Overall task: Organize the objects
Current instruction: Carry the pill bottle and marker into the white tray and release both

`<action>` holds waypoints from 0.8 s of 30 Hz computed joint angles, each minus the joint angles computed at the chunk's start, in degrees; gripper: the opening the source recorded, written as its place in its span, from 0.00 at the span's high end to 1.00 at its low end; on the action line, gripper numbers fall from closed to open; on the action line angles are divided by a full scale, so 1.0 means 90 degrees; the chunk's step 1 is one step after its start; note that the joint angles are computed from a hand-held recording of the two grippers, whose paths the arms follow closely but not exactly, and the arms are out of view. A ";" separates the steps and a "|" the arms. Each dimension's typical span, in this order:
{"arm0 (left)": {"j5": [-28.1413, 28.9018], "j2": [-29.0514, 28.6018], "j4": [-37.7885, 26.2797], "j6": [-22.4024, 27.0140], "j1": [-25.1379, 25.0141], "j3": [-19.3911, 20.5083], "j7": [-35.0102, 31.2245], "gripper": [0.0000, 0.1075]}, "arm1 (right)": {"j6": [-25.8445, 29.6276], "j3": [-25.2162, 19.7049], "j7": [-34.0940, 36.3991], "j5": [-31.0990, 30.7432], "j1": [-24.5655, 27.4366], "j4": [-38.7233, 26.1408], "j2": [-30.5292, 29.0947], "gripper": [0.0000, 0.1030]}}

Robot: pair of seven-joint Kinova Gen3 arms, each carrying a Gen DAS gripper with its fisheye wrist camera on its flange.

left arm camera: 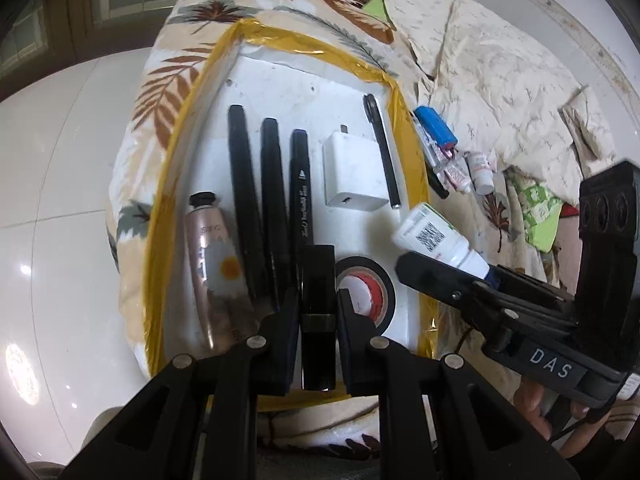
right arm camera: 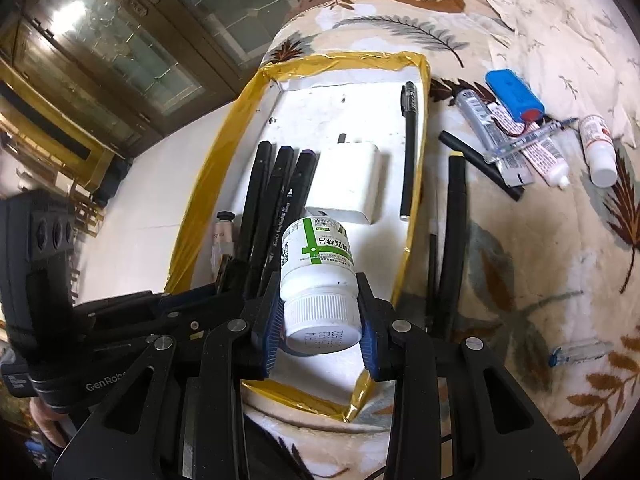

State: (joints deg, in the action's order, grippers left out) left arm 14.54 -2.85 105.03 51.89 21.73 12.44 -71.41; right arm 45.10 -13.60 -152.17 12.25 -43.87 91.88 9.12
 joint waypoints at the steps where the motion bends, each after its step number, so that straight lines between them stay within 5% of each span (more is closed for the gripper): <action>1: -0.0099 0.0029 0.0035 -0.0055 -0.0039 0.0070 0.0123 0.85 | -0.0015 -0.0001 0.0005 -0.0055 0.0017 -0.0019 0.0031 0.68; 24: 0.0440 0.0054 0.0393 -0.0398 -0.0248 -0.0190 -0.0404 0.85 | 0.0347 0.0336 0.0449 -0.0312 -0.0040 -0.0722 0.0855 0.68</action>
